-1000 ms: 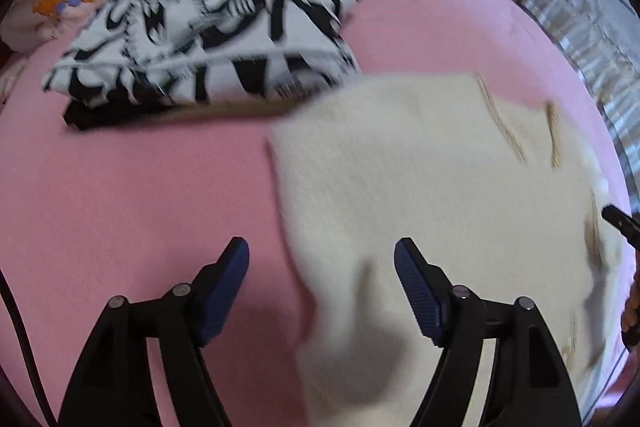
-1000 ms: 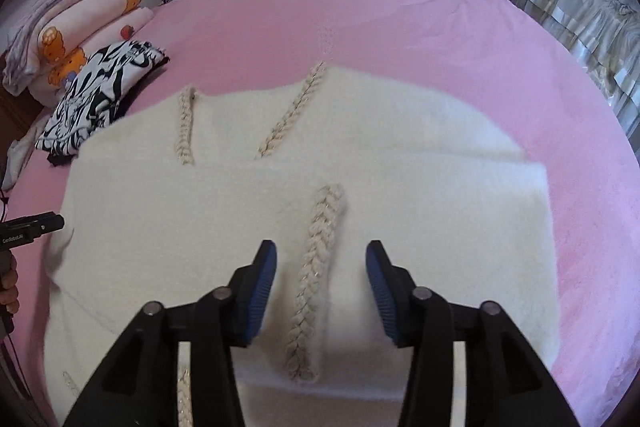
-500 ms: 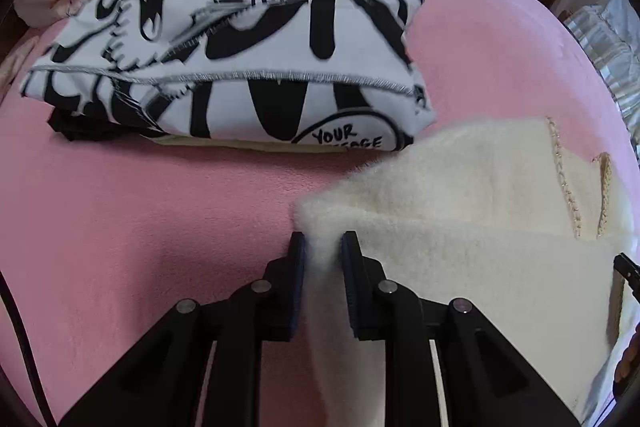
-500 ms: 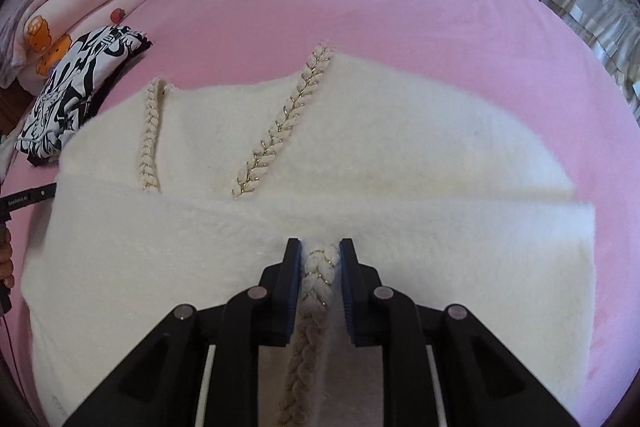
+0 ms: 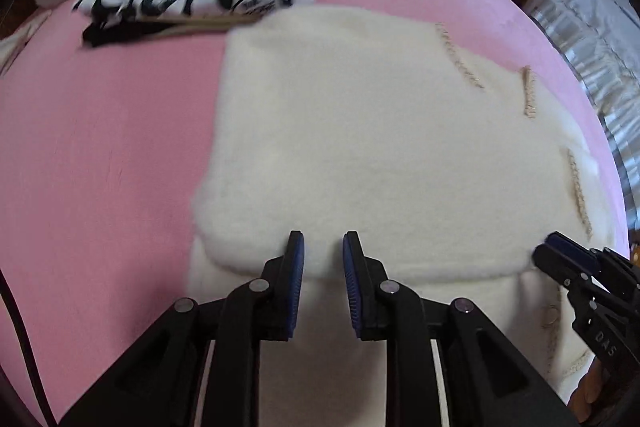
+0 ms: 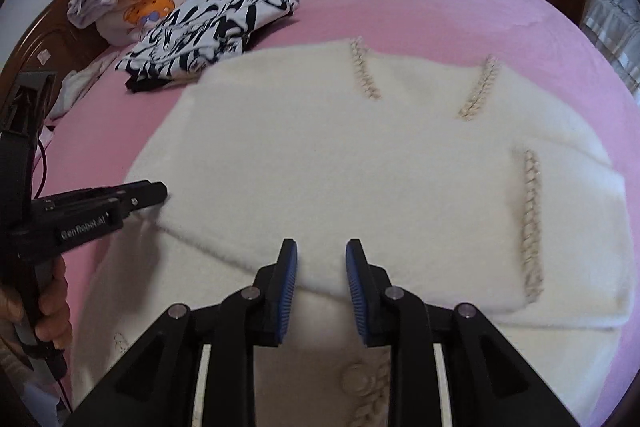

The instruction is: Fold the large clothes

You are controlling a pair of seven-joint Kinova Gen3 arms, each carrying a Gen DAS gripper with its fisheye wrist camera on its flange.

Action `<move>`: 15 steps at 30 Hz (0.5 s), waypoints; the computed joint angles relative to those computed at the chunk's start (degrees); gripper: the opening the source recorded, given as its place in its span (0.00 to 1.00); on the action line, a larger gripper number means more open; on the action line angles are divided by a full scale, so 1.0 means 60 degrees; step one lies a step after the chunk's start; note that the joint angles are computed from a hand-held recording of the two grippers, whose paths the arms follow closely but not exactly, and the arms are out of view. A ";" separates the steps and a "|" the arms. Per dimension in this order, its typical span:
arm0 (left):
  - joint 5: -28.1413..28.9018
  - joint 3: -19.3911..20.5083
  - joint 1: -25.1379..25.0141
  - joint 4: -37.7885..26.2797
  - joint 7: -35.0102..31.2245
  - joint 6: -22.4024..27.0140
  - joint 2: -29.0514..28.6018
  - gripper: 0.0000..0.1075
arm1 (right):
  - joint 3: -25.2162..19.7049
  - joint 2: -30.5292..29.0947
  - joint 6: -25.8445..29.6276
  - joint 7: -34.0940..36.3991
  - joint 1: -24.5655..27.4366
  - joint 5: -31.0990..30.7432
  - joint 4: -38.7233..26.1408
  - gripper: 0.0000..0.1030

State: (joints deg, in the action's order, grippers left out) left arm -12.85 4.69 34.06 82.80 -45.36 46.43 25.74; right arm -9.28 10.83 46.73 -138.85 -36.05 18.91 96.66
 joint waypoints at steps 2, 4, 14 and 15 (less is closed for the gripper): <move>-0.0011 -0.0080 -0.0021 0.0407 0.0122 -0.0285 -0.0201 0.16 | 0.0465 0.0020 0.0399 -0.0373 -0.0516 0.0369 0.0155 0.21; 0.0132 0.0043 -0.0350 0.0642 -0.0178 -0.0539 -0.0282 0.13 | 0.1224 -0.0315 0.0711 -0.1150 -0.1213 0.1146 0.0775 0.21; 0.1367 0.0463 -0.1177 0.0729 -0.1499 -0.0737 -0.0380 0.29 | 0.0021 -0.1701 0.0973 -0.1712 0.1365 0.0806 0.2109 0.26; 0.1384 0.0432 -0.1134 0.0651 -0.1495 -0.0545 -0.0437 0.39 | -0.0026 -0.1913 0.0965 -0.1772 0.1477 0.0728 0.2173 0.26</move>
State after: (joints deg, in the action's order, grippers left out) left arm -4.54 7.28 27.26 86.70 -54.33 43.16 23.12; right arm -9.44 -0.65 52.52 -149.48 -27.19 23.27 109.70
